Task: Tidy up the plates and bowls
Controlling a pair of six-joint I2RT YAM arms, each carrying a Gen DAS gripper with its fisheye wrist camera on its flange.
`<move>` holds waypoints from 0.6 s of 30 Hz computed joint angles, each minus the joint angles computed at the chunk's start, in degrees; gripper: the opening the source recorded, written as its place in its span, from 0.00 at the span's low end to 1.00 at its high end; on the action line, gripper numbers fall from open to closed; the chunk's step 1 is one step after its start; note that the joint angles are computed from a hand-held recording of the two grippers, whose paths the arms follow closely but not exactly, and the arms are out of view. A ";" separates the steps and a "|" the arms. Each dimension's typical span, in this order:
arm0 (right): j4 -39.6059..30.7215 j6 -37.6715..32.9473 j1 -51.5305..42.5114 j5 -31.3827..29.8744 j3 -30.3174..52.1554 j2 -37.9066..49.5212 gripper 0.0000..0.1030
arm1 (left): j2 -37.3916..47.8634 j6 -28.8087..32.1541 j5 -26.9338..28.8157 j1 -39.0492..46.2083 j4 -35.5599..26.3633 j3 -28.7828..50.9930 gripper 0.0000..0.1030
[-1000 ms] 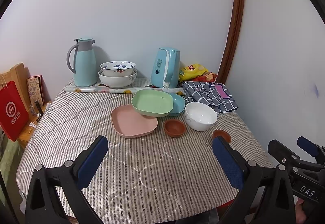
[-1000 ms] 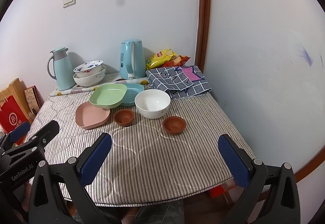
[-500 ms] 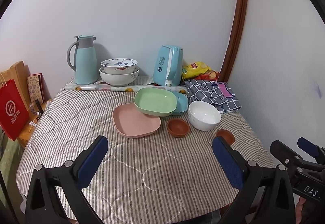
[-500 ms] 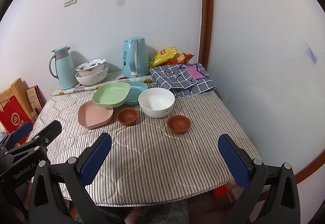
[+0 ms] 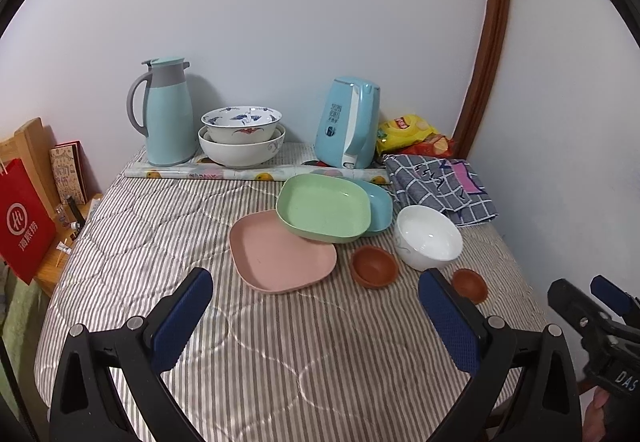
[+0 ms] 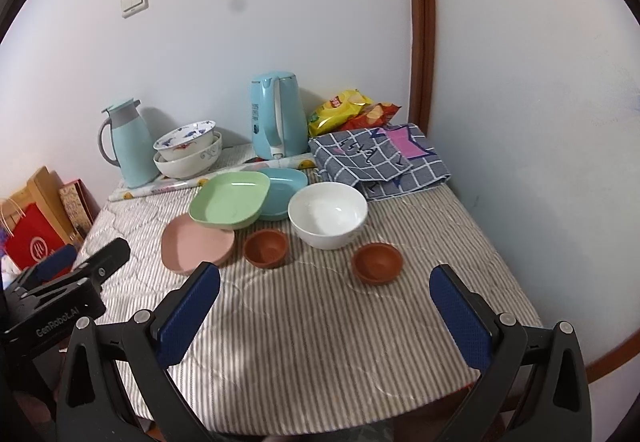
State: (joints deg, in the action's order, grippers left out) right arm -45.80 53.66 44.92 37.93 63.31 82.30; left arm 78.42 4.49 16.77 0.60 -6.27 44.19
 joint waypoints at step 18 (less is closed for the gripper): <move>15.62 -16.41 -13.32 -11.72 11.68 17.85 0.99 | 23.34 0.30 -4.94 -1.69 -2.68 22.53 1.00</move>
State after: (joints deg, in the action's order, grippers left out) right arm -30.18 37.25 31.60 26.21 75.00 100.15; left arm 101.75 4.79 11.83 -1.09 -8.95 66.71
